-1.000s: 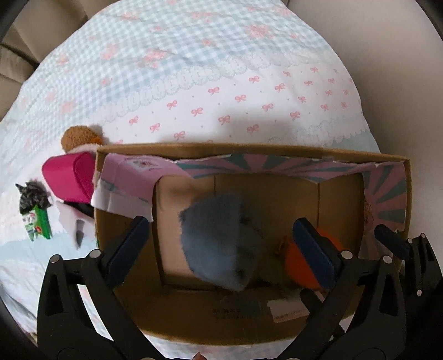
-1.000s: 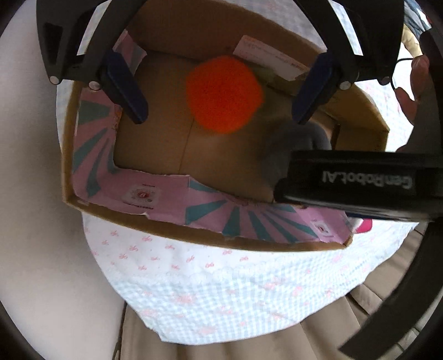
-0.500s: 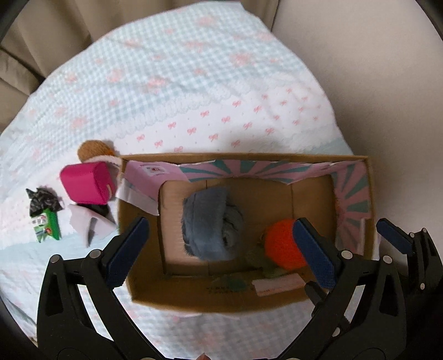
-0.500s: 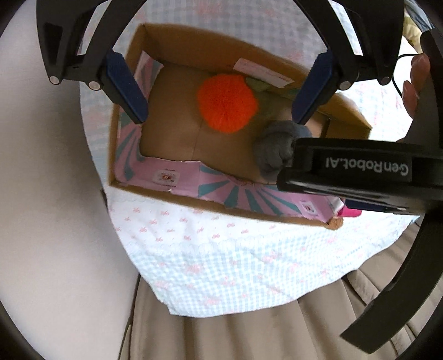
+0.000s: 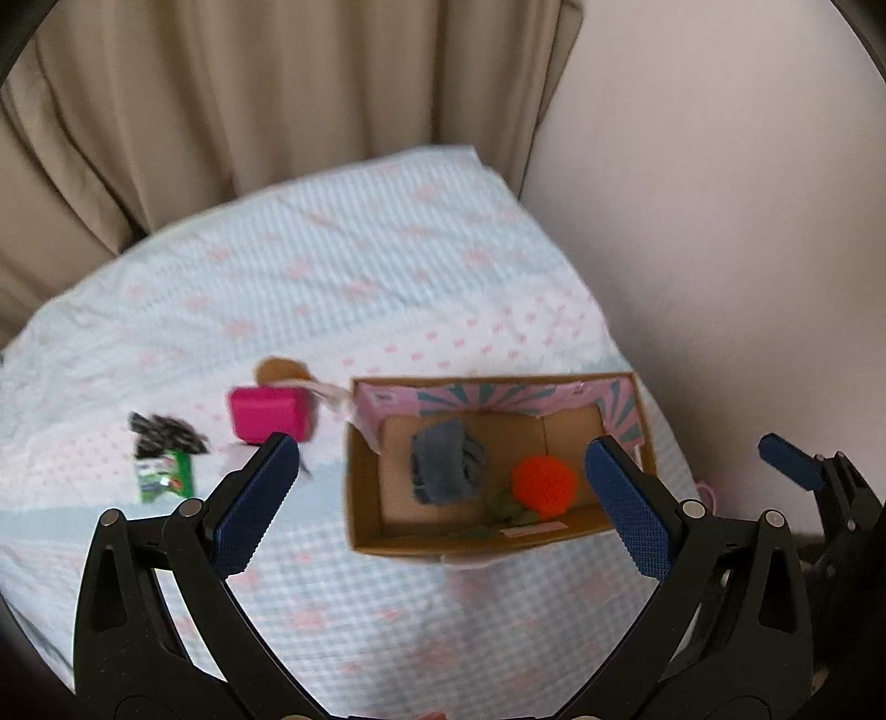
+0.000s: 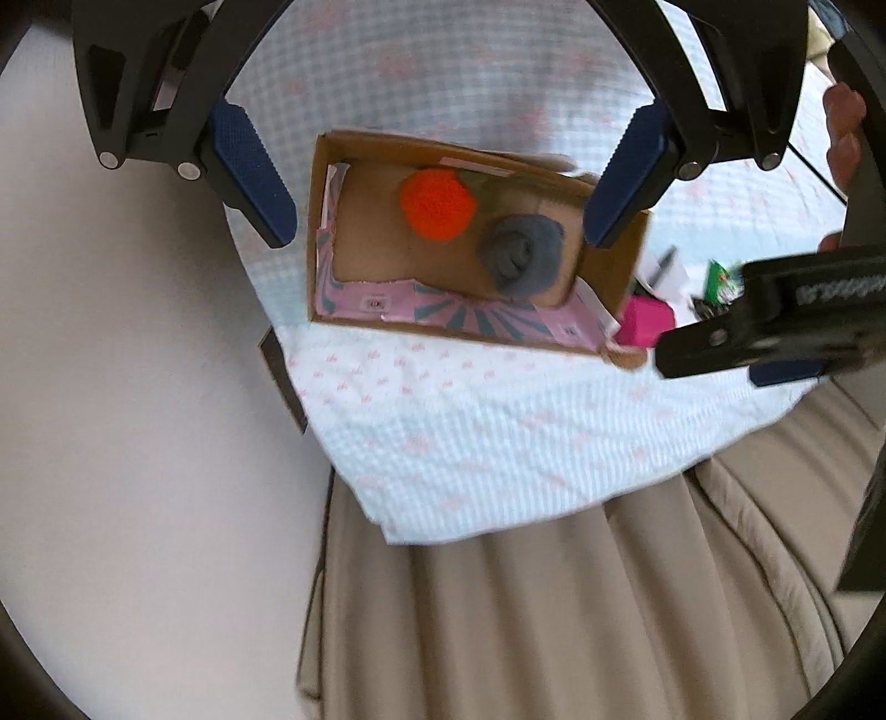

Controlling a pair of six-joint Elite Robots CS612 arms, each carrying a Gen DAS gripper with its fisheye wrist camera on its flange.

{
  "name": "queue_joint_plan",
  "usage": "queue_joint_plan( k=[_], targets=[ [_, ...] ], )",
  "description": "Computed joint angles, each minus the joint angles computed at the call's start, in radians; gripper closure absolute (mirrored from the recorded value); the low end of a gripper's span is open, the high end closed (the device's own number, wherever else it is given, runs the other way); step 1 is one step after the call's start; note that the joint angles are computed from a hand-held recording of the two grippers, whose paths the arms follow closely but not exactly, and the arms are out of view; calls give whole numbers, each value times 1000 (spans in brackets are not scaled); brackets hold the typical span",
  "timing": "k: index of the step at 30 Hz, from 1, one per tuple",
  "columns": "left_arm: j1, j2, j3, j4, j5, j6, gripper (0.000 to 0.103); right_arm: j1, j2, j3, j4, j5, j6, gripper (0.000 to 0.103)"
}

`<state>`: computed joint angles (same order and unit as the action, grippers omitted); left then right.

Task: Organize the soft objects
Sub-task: 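Lift both tools out of the box and move toward the wipes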

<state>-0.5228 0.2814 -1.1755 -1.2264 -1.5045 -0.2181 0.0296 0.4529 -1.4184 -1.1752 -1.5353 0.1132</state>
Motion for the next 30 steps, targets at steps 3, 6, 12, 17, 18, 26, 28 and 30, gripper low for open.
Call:
queue_joint_plan(
  k=[3,6,12,17,18,26,28,30],
  targets=[
    [6,11,-88,4,16,30,0,17,-12,-28,-9,-44,34,0],
    [18,23,-166,-2,3,56,0,36,-26,-58,-13,-80,79,0],
    [53,52,-301,-8,-36,87,0,81,-42,-106,-40,-182,159,0],
    [94,78,-396,6,-58,125,0,130,-40,-138,-72,-261,192,0],
    [107,82,-410,20,-68,129,0,137,-39,-140,-78,-267,193,0],
    [205,112,-477,58,-114,157,0,212,-38,-109,-168,-309,197,0],
    [235,120,-481,64,-132,177,0,227,-42,-88,-187,-304,201,0],
    [264,128,-477,67,-146,206,0,246,-48,-55,-207,-305,210,0]
  ],
)
